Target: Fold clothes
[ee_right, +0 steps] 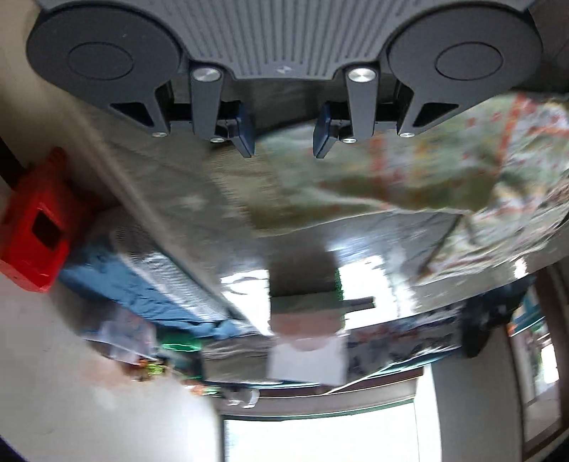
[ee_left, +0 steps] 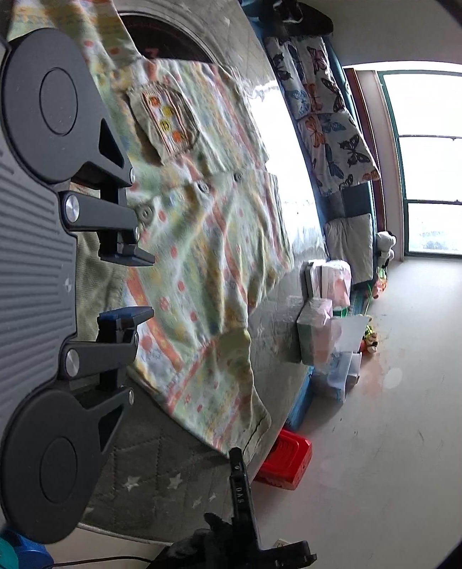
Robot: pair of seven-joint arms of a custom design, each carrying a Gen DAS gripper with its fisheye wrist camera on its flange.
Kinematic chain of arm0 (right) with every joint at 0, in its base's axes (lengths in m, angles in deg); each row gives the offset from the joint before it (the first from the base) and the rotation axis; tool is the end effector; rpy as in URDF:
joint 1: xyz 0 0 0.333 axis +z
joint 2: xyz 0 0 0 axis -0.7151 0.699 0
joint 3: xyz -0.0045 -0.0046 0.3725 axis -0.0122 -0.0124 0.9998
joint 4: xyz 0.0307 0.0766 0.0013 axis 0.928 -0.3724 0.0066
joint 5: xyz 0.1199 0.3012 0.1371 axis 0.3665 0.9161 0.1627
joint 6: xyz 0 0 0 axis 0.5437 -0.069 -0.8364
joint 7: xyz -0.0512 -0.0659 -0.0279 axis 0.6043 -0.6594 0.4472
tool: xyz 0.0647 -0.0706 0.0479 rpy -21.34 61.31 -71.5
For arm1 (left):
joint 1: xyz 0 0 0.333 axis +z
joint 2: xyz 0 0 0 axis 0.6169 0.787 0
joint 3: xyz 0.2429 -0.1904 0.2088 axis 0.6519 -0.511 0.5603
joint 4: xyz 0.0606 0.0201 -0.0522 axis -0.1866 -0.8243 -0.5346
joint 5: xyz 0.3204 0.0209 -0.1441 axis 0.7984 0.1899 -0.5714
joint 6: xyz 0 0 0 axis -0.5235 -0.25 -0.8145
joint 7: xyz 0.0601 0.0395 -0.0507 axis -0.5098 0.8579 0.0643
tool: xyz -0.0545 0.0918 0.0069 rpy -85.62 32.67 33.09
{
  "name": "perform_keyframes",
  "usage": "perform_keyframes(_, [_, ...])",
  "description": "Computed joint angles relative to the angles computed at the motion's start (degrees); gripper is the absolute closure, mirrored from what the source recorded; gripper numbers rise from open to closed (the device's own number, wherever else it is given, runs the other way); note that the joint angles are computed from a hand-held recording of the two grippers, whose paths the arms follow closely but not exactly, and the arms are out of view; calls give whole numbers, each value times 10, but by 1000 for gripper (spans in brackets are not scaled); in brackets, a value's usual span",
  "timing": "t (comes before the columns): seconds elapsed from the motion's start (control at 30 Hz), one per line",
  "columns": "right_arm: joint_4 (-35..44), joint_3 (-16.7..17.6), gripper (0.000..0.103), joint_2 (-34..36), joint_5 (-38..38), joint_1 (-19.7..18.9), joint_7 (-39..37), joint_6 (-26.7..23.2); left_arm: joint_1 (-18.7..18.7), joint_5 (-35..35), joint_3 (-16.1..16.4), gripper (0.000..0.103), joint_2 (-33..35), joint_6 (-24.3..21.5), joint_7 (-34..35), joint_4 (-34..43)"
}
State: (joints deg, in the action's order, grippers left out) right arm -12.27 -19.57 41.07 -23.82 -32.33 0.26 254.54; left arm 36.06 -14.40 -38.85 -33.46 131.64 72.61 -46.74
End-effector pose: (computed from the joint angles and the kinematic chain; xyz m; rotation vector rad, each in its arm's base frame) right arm 0.7215 0.1450 0.3694 -1.8431 1.5113 -0.6182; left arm 0.5707 -0.0670 0.3740 -1.5530 1.9188 -0.9423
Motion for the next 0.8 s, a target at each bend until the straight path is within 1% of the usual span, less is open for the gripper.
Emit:
perform_keyframes(0.03, [3, -7, 66, 2, 2, 3, 6, 2, -1, 0, -1, 73, 2, -2, 0, 4])
perform_keyframes(0.1, [8, -21, 59, 7, 6, 9, 20, 7, -1, 3, -5, 73, 4, -2, -1, 8])
perform_keyframes(0.17, [21, -48, 58, 18, 2, 24, 36, 6, -3, 6, -6, 73, 8, -6, -1, 15])
perform_keyframes(0.23, [30, -55, 58, 26, -1, 28, 48, 4, -6, 8, -7, 71, 10, -10, -1, 22])
perform_keyframes(0.33, [37, -43, 58, 34, -3, 19, 53, 9, -10, 9, -8, 68, 14, -15, -4, 31])
perform_keyframes(0.37, [36, -39, 62, 35, -4, 18, 52, 15, -9, 11, -9, 68, 16, -17, -6, 34])
perform_keyframes(0.4, [35, -26, 68, 34, -2, 8, 49, 18, -9, 12, -10, 68, 18, -20, -8, 37])
perform_keyframes(0.43, [34, -13, 79, 33, 0, -1, 47, 21, -10, 14, -10, 68, 19, -22, -10, 40])
perform_keyframes(0.47, [33, 0, 85, 33, 3, -11, 44, 25, -10, 16, -11, 68, 21, -26, -12, 43])
perform_keyframes(0.5, [31, 14, 88, 31, 6, -21, 40, 27, -9, 20, -14, 68, 23, -30, -14, 48])
perform_keyframes(0.53, [29, 29, 90, 29, 9, -32, 36, 31, -9, 23, -15, 68, 26, -34, -17, 53])
perform_keyframes(0.6, [17, 62, 94, 21, 14, -52, 22, 55, -9, 31, -19, 68, 33, -42, -21, 64])
perform_keyframes(0.73, [-2, 128, 95, 8, 6, -95, 0, 103, 1, 56, -37, 67, 48, -50, -33, 88])
perform_keyframes(0.77, [-6, 140, 95, 5, 2, -103, -1, 109, 1, 61, -39, 67, 52, -51, -36, 94])
perform_keyframes(0.8, [-7, 143, 95, 3, -2, -105, -1, 111, 0, 65, -40, 68, 56, -51, -38, 99])
